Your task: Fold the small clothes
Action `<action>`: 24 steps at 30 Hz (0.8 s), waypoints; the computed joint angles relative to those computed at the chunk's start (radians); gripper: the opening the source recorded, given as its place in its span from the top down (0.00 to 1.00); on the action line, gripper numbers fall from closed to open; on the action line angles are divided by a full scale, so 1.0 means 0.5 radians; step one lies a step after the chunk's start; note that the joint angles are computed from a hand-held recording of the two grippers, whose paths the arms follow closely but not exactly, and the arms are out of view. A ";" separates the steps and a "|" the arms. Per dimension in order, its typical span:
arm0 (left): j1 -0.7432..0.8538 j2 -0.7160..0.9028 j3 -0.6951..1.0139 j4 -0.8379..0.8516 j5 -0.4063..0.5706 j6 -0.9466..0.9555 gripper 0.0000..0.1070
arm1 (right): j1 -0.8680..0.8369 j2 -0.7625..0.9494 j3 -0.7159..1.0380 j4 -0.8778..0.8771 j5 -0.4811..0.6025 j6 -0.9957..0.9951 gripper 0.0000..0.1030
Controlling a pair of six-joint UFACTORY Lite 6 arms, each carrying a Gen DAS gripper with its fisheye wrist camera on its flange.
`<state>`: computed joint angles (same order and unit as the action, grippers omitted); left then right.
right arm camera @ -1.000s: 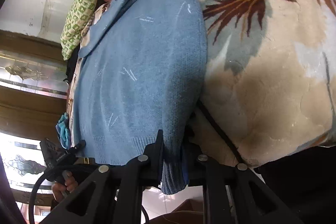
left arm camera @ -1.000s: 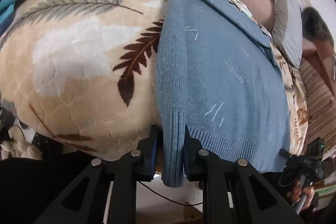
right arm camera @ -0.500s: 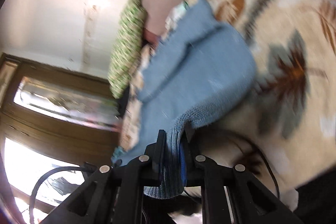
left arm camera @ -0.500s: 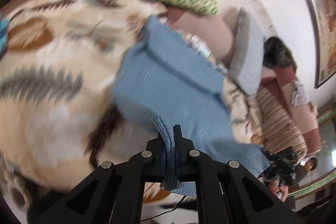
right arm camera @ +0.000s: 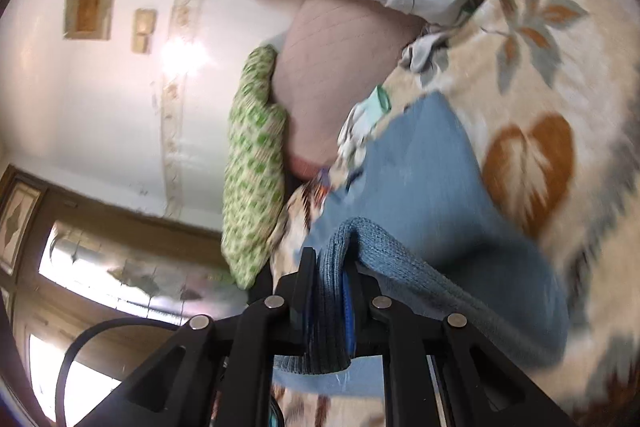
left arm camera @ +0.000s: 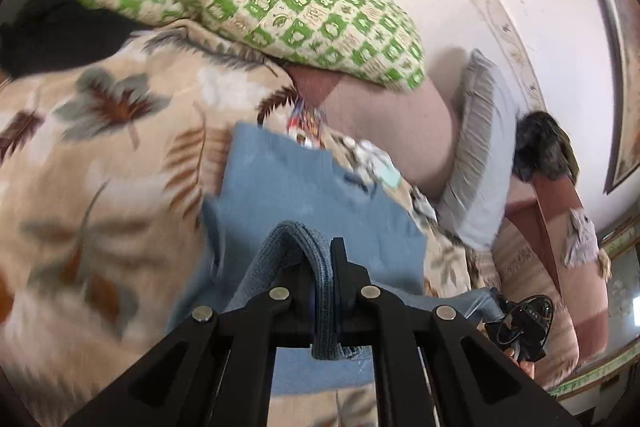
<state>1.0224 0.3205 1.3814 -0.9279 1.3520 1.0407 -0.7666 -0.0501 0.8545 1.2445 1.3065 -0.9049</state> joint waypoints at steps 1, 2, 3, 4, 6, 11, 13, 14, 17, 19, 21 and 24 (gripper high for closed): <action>-0.125 0.141 0.151 -0.020 -0.100 -0.097 0.94 | 0.108 0.136 0.114 0.069 -0.111 0.022 0.88; -0.205 0.247 0.258 -0.022 -0.170 -0.158 0.94 | 0.205 0.300 0.248 0.159 -0.207 0.041 0.88; -0.298 0.371 0.385 -0.018 -0.249 -0.236 0.94 | 0.250 0.423 0.349 0.229 -0.261 0.043 0.88; -0.387 0.516 0.533 0.002 -0.320 -0.322 0.94 | 0.292 0.558 0.478 0.296 -0.314 0.055 0.88; -0.528 0.786 0.802 0.053 -0.424 -0.472 0.94 | 0.390 0.827 0.757 0.395 -0.440 0.101 0.88; -0.704 1.394 1.450 0.213 -0.450 -0.776 0.94 | 0.512 1.405 1.411 0.318 -0.435 0.308 0.87; -0.723 1.468 1.503 0.245 -0.470 -0.769 0.94 | 0.550 1.463 1.475 0.171 -0.382 0.382 0.85; -0.728 1.473 1.488 0.246 -0.501 -0.744 0.94 | 0.568 1.468 1.482 0.114 -0.384 0.367 0.85; -0.729 1.463 1.453 0.190 -0.518 -0.690 0.94 | 0.636 1.436 1.451 0.008 -0.522 0.330 0.72; -0.741 1.412 1.399 0.161 -0.538 -0.630 0.94 | 0.764 1.423 1.513 -0.243 -0.771 0.459 0.35; -0.757 1.410 1.438 0.169 -0.528 -0.626 0.94 | 0.914 1.378 1.535 -0.467 -1.083 0.460 0.27; -0.778 1.476 1.588 0.224 -0.478 -0.719 0.94 | 1.074 1.630 1.946 -0.788 -1.105 0.643 0.27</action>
<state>0.6333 1.0586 2.1752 -0.8160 1.1132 0.6812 -0.2298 0.7648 1.8274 0.8503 0.7539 -0.5832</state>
